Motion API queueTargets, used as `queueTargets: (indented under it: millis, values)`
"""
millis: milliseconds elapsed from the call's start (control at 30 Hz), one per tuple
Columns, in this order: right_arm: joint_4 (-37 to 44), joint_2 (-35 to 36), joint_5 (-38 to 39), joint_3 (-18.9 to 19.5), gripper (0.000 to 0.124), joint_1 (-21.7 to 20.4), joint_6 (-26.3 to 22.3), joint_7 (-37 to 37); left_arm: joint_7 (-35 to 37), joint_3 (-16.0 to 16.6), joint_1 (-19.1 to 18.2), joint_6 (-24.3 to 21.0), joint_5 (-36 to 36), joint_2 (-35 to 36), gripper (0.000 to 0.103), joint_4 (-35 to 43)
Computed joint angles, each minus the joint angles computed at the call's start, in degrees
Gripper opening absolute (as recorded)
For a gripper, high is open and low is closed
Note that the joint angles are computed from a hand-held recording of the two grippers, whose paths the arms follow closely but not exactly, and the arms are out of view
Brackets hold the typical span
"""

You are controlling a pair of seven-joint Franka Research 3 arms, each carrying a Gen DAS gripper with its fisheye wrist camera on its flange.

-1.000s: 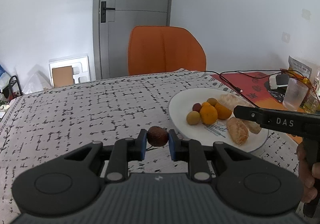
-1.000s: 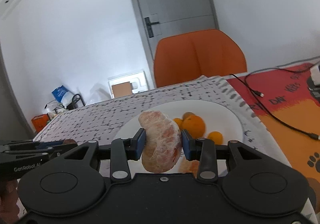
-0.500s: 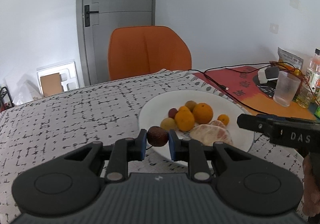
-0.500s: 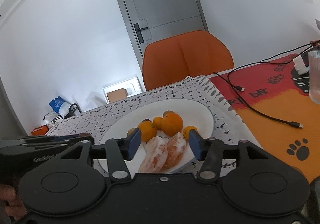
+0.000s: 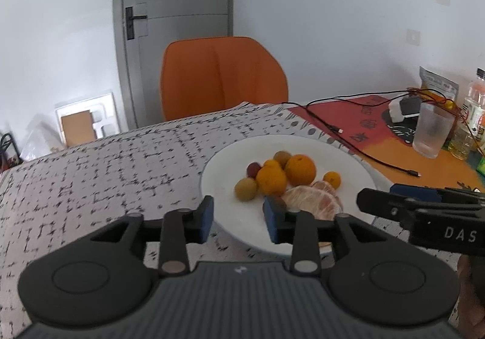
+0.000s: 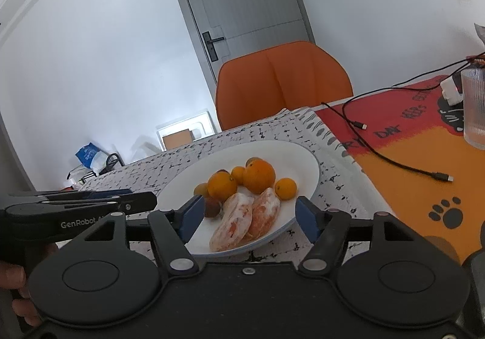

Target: Organize fruits

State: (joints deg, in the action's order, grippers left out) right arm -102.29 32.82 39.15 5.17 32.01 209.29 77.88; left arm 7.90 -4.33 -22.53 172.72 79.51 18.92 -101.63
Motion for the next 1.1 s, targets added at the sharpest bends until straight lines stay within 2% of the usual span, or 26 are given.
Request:
queueTargets:
  millis: [100, 233, 300, 367, 733, 1100]
  values:
    - [-0.22, -0.14, 0.04, 0.06, 0.068, 0.16, -0.09, 0.17, -1.27, 0.23, -0.03, -0.94, 1.07, -1.45, 0.056, -1.62]
    - [-0.57, -0.63, 0.83, -0.18, 0.074, 1.0, 0.05, -0.54, -4.42, -0.58, 0.99, -1.84, 3.56, -3.56, 0.067, -3.83]
    - [-0.9, -1.03, 1.37, -0.34, 0.077, 1.48, -0.08, -1.15, -5.7, -1.18, 1.46, -2.96, 4.38, -4.66, 0.08, -4.97]
    - [-1.05, -1.52, 2.99, -1.05, 0.081, 2.52, -1.1, -2.49, -7.96, -1.72, 1.94, -3.9, 6.48, -5.7, 0.084, -5.96]
    - [-2.54, -3.99, 10.18, -2.78, 0.102, 6.64, -1.51, -9.36, -11.31, -4.69, 6.15, -4.45, 5.79, -12.23, 0.097, -13.21]
    - [-2.08, -6.3, 19.39, -2.55, 0.103, 9.65, -2.03, -20.72, -13.34, -6.73, 9.98, -2.61, 5.56, -19.61, 0.101, -20.6]
